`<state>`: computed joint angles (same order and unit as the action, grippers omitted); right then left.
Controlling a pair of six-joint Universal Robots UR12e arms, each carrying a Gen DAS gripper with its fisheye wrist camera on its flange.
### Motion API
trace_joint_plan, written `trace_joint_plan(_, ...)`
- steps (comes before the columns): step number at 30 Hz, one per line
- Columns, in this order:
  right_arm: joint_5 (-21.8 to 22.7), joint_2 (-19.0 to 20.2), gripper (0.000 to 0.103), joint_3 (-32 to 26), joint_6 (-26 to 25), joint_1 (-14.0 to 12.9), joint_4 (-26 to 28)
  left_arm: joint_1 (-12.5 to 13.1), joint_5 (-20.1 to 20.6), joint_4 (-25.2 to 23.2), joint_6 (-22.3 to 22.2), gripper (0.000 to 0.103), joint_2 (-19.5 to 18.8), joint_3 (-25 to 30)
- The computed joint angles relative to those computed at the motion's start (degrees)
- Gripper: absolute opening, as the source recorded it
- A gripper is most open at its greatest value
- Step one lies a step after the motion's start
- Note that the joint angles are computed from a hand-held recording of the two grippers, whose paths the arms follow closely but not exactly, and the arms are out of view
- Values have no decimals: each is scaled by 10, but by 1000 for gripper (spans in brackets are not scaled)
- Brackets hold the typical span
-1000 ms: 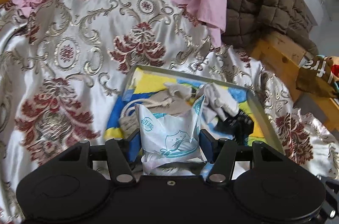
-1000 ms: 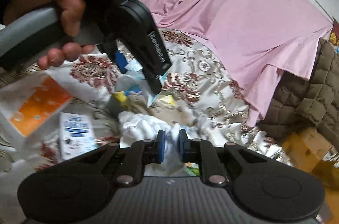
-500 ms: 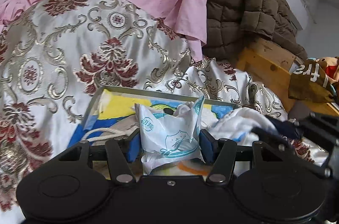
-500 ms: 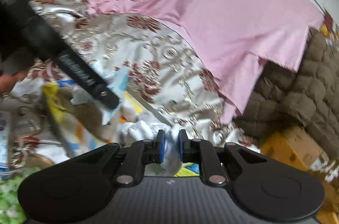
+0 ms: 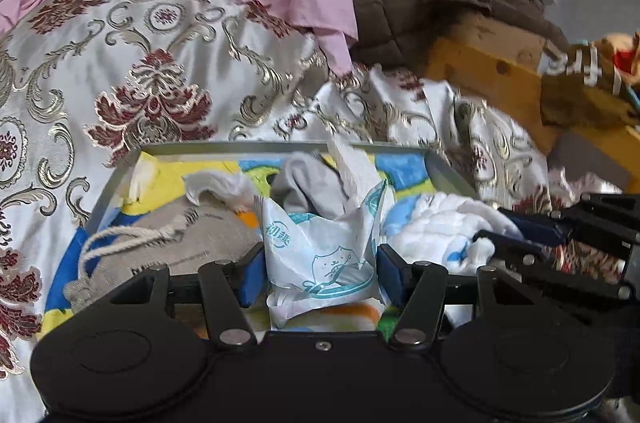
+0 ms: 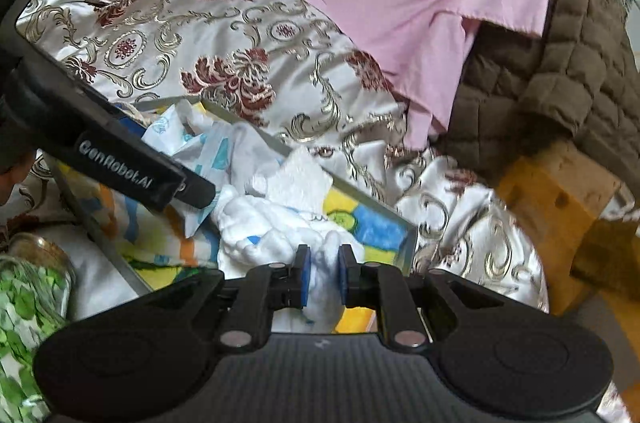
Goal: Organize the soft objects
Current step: 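Open the left tool over the tray while the right tool releases the towel there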
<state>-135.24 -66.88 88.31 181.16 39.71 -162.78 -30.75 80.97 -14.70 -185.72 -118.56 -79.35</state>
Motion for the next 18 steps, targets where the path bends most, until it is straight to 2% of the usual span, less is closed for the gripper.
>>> trace_joint_plan(13,18,-10,21,12,40,-1,23,-7,11,-47,16,66,3,4)
trace_joint_plan(18,30,-19,34,17,73,-4,42,-8,13,-66,21,71,6,5)
